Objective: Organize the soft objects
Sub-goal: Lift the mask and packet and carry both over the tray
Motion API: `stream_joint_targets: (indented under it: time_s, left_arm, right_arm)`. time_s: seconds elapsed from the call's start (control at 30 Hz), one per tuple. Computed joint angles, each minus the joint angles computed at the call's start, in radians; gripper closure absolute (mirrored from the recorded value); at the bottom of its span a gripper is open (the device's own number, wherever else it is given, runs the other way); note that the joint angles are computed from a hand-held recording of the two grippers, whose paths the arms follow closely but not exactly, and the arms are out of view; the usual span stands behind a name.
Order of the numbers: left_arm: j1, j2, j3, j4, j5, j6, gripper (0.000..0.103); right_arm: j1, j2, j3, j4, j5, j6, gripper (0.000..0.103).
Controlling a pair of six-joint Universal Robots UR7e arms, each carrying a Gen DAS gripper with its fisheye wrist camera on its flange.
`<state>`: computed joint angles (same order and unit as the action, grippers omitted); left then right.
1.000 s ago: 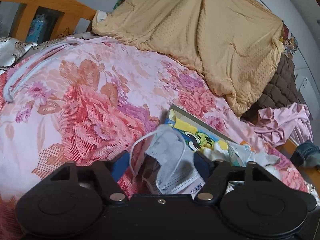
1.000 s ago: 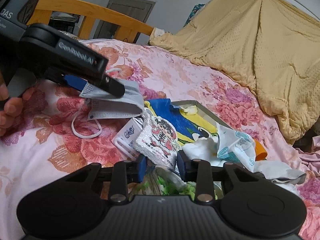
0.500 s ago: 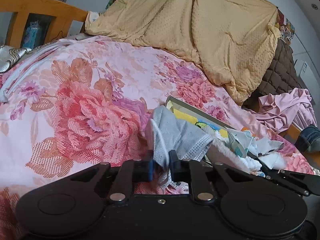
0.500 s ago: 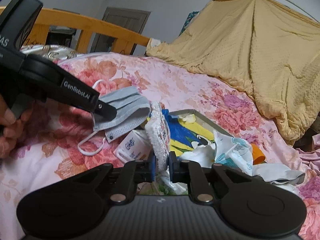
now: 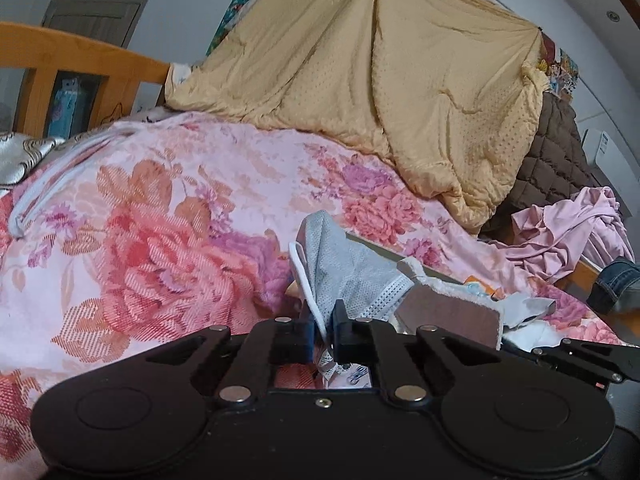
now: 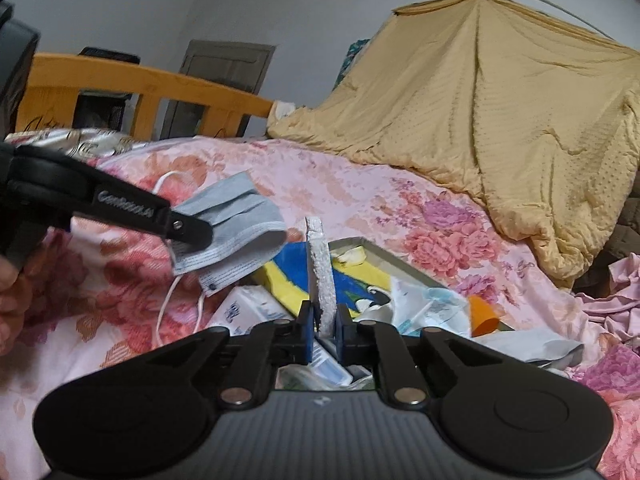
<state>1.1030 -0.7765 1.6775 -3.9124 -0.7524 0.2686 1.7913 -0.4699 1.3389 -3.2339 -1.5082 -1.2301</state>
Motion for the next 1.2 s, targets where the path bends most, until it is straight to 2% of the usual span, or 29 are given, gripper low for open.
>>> stream_joint_targets:
  time_s: [0.1, 0.2, 0.3, 0.43, 0.57, 0.77, 0.97, 1.2]
  left_arm:
    - [-0.009, 0.001, -0.005, -0.008, 0.011, 0.005, 0.095]
    - [-0.021, -0.008, -0.018, 0.039, 0.034, -0.049, 0.095]
    - [-0.031, 0.007, -0.060, 0.059, 0.041, -0.023, 0.095]
    - [-0.029, 0.059, -0.178, 0.108, 0.024, -0.014, 0.095]
    - [-0.012, 0.138, -0.357, 0.227, 0.009, -0.035, 0.095]
    - [0.013, 0.236, -0.576, 0.422, 0.045, -0.110, 0.095]
    - [0.027, 0.280, -0.663, 0.585, 0.094, -0.215, 0.095]
    - [0.028, 0.305, -0.693, 0.638, 0.116, -0.263, 0.095]
  right_arm:
    - [0.000, -0.003, -0.024, 0.017, 0.009, 0.041, 0.092]
    - [-0.002, 0.000, -0.066, 0.050, 0.011, 0.098, 0.092]
    - [-0.009, 0.005, -0.120, 0.100, 0.014, 0.163, 0.092]
    - [-0.020, 0.028, -0.221, 0.187, 0.022, 0.253, 0.092]
    - [-0.035, 0.061, -0.349, 0.313, 0.041, 0.359, 0.091]
    - [-0.053, 0.124, -0.522, 0.455, 0.067, 0.460, 0.091]
    - [-0.059, 0.161, -0.613, 0.519, 0.078, 0.510, 0.091]
    - [-0.063, 0.181, -0.665, 0.565, 0.075, 0.545, 0.091]
